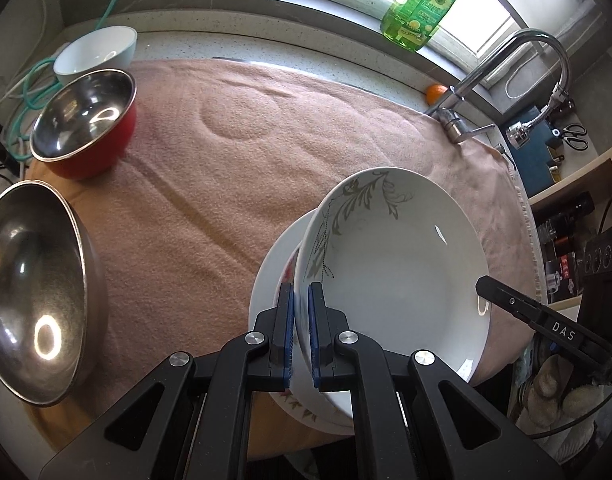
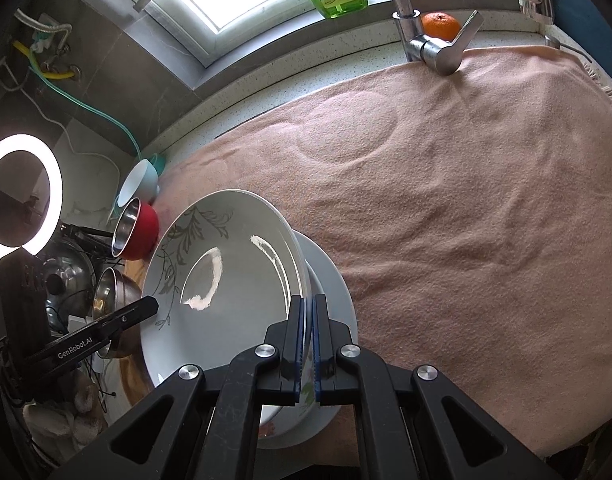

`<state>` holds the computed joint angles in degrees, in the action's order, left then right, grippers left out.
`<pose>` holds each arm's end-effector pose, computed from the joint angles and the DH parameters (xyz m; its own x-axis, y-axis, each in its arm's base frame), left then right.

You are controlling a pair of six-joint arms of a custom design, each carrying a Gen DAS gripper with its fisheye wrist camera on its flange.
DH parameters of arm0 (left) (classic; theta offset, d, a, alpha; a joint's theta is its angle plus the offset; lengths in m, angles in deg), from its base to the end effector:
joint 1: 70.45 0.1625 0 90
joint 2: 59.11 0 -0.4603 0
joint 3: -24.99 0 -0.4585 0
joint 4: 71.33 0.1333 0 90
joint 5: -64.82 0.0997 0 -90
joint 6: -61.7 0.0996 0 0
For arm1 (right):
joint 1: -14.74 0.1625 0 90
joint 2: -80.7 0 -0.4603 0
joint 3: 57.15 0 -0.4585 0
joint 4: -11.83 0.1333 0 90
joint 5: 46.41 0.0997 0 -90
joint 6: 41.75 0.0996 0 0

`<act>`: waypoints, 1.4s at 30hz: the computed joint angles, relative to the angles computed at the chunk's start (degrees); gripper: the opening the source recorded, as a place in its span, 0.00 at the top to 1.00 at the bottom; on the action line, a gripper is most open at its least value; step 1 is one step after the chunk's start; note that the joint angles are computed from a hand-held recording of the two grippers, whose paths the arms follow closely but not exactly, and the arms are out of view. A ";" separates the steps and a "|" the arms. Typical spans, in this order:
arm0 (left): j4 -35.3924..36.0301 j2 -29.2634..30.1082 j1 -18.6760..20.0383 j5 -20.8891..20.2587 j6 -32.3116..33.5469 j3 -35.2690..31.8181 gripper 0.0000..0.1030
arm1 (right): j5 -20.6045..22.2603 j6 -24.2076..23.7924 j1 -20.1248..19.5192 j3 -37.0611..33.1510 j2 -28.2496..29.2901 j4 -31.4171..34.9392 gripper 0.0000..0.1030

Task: Organize plates and bowls
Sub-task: 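Lower the leaf-pattern plate onto the pink-flower plate stack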

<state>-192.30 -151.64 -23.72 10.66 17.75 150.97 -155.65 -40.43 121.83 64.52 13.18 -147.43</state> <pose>-0.1746 -0.4651 0.2846 -0.8877 -0.0916 -0.4512 0.0954 0.9222 -0.3748 0.2622 -0.5108 0.1514 -0.9340 -0.1740 0.3120 -0.2623 0.9271 -0.2679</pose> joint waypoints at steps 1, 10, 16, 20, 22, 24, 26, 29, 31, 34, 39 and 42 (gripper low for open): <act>0.11 -0.08 0.01 -0.08 -0.07 0.05 0.95 | -0.12 0.05 0.07 0.14 0.00 -0.07 0.96; 1.23 -0.89 0.06 -0.46 -0.60 0.94 0.95 | -0.72 0.85 0.11 1.09 0.45 -0.08 0.96; 1.12 -1.05 0.34 -0.85 -0.89 1.38 0.95 | -0.98 1.30 0.07 1.23 0.89 -0.12 0.96; 0.98 -1.05 0.49 -1.15 -0.66 1.53 0.95 | -1.27 1.33 -0.02 1.23 1.14 -0.03 0.96; 0.90 -0.96 0.57 -1.27 -0.62 1.56 0.95 | -1.42 1.39 -0.12 1.22 1.26 0.07 0.96; 0.90 -0.86 0.64 -1.31 -0.69 1.57 0.95 | -1.55 1.58 -0.17 1.20 1.39 0.19 0.96; 0.84 -0.79 0.76 -1.51 -0.54 1.59 0.95 | -1.63 1.64 -0.25 1.22 1.46 0.18 0.96; 0.77 -0.58 0.95 -1.89 -0.27 1.57 0.95 | -2.11 1.54 -0.12 1.09 1.63 0.05 0.96; 0.63 -0.55 0.91 -1.87 -0.23 1.60 0.95 | -2.42 1.70 -0.08 1.12 1.66 -0.07 0.96; 0.46 -0.47 1.10 -2.14 0.15 1.49 0.95 | -2.46 1.66 -0.12 1.13 1.58 0.14 0.96; 0.96 -0.64 0.99 -2.15 -0.10 1.50 0.95 | -2.75 1.51 0.09 1.17 1.50 0.60 0.96; 0.92 -0.55 1.05 -2.26 0.19 1.44 0.95 | -2.90 1.44 0.24 1.28 1.44 0.78 0.96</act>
<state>-191.38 -152.19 -22.67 8.39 17.94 152.41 -158.55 -38.98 122.06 65.80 14.62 -146.65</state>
